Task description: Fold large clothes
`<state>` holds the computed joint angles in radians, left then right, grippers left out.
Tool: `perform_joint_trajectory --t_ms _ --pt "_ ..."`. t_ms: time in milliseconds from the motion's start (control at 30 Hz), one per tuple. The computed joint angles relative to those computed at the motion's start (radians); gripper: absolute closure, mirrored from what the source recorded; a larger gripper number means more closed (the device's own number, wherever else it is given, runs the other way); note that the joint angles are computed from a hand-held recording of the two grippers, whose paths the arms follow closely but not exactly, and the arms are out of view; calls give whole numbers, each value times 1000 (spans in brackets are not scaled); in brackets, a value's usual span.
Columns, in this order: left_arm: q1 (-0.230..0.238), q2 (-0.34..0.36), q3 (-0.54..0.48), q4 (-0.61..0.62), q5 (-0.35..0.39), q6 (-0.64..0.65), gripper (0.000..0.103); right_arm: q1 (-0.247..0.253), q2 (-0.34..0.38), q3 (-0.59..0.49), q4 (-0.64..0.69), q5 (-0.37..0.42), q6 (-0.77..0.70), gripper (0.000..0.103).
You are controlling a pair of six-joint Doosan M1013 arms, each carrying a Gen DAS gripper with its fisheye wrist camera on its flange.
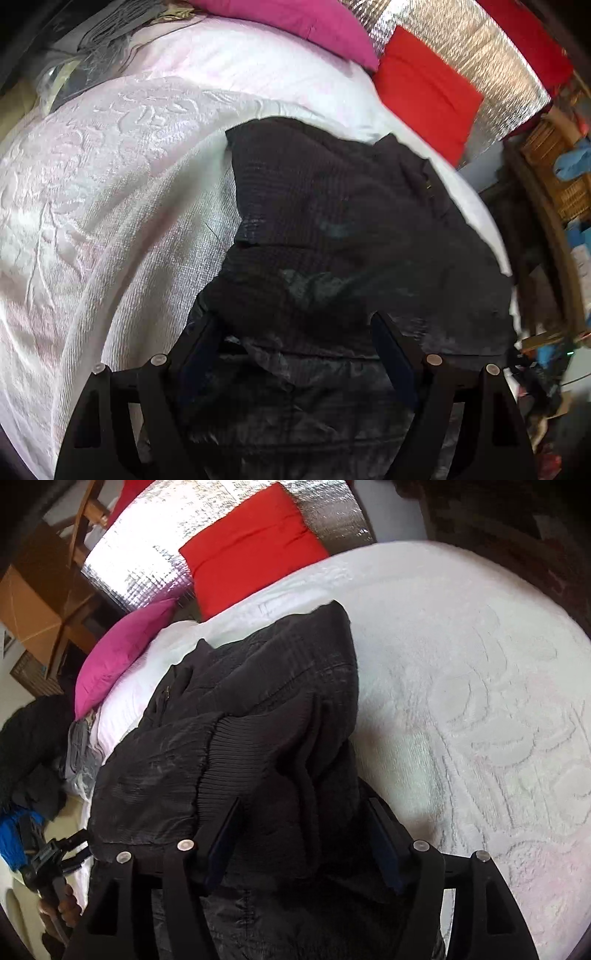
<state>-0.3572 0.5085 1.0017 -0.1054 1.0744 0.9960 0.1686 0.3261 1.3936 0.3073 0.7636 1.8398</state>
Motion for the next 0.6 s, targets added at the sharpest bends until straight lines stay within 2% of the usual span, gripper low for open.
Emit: perform_joint_trajectory --t_ms 33,133,200,267,300,400,467,600 --pt "-5 8 -13 20 18 -8 20 5 3 -6 -21 0 2 41" --pt "-20 20 -36 72 39 -27 20 24 -2 -13 -115 -14 30 47" --pt "-35 28 -53 123 52 -31 20 28 -6 -8 -143 -31 39 47" --pt "-47 62 -100 165 112 -17 15 28 5 -16 -161 -8 50 47" --pt "-51 75 -118 180 138 -15 14 23 16 -23 -134 11 43 43" --pt "-52 96 -162 181 181 -17 13 11 20 -35 -89 31 24 42" --pt "-35 81 -152 149 156 -16 13 -1 16 -40 -47 27 19 42" --pt "-20 56 -131 174 64 -68 13 -23 6 -26 21 -75 16 35"
